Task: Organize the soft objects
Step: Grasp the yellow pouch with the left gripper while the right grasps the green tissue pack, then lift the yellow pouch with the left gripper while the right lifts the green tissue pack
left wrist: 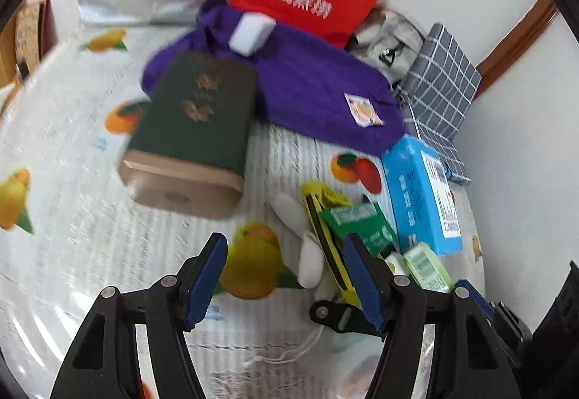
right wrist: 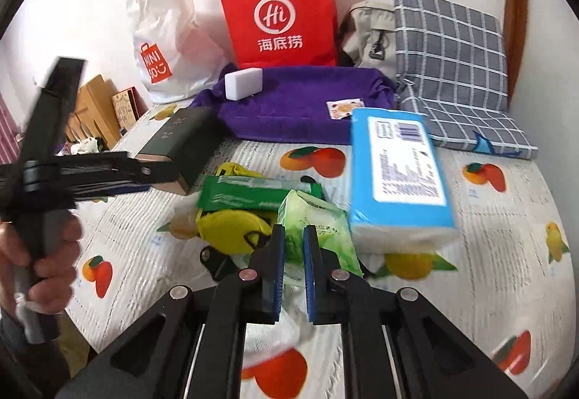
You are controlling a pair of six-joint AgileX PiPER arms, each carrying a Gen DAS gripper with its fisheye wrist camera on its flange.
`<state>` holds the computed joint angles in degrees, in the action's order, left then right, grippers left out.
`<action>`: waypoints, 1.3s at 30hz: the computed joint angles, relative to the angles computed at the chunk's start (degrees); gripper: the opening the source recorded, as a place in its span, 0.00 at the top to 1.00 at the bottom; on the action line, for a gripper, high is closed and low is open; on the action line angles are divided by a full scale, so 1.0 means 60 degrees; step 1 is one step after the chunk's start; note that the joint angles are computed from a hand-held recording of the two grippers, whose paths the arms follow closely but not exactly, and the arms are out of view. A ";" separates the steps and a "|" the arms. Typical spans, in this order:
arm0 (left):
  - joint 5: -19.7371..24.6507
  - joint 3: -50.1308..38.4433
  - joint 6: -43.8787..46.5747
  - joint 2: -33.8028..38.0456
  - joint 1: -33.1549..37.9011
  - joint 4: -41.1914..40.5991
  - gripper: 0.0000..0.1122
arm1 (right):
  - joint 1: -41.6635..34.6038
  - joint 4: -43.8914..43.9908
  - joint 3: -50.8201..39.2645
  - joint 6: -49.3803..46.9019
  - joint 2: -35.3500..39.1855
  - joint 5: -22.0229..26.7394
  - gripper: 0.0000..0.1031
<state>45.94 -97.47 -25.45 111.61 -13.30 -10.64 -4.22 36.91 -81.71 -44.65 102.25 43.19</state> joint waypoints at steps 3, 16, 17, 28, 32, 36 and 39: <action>-0.0129 0.0089 -0.0235 0.0015 -0.0184 0.0240 0.43 | -0.0352 0.0290 0.0525 -0.0543 -0.0349 0.0072 0.91; 0.0004 -0.0091 -0.1185 -0.0130 -0.1260 0.2085 0.44 | -0.1058 0.0347 0.1606 -0.1837 -0.0489 -0.0131 0.56; 0.0038 -0.0166 -0.1132 -0.0105 -0.1414 0.2248 0.44 | -0.1081 0.0382 0.1705 -0.1949 -0.0536 -0.0327 0.43; 0.0948 -0.1866 -0.1038 0.1275 -0.2587 0.4221 0.45 | -0.1672 0.1201 0.0733 -0.1812 0.0963 0.0698 0.18; 0.0883 -0.1907 -0.1202 0.1447 -0.2608 0.4378 0.67 | -0.1459 0.1540 0.1355 -0.2569 0.0813 0.0099 0.18; 0.0152 -0.1039 -0.1113 0.0843 -0.2423 0.4004 0.79 | -0.0809 0.0698 0.2018 -0.2188 0.0408 -0.1485 0.42; -0.0348 -0.0248 -0.1032 0.0182 -0.2233 0.3565 0.81 | -0.0758 0.0484 0.2056 -0.1969 0.0356 -0.1617 0.48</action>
